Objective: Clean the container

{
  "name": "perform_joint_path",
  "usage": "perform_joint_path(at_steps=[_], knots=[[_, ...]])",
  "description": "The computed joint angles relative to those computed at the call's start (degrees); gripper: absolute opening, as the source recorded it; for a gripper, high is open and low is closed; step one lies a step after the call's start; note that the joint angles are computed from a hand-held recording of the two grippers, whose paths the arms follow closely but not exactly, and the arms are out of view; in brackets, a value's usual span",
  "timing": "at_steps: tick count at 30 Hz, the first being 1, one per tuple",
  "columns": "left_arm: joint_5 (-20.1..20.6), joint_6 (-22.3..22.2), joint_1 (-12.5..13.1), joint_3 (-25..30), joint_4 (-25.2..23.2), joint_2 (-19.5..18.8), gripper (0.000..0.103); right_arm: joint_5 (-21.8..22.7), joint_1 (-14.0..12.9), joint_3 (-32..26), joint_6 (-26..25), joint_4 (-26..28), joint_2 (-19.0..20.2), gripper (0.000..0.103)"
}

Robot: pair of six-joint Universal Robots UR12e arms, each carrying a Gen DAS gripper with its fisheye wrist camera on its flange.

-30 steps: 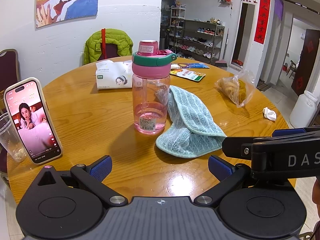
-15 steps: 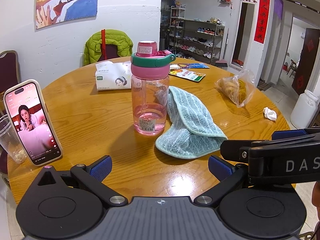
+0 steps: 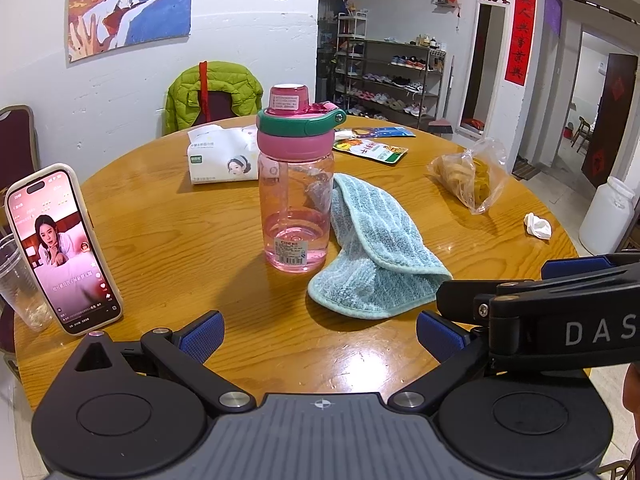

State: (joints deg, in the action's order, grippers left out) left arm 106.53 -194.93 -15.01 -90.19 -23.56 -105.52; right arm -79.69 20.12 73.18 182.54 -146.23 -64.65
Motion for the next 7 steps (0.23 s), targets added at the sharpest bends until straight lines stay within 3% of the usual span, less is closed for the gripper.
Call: perform_joint_path(at_steps=[7], knots=[[0.0, 0.3, 0.0, 0.0, 0.5, -0.1, 0.102, -0.2, 0.0, 0.0, 0.1, -0.2, 0.0, 0.103]])
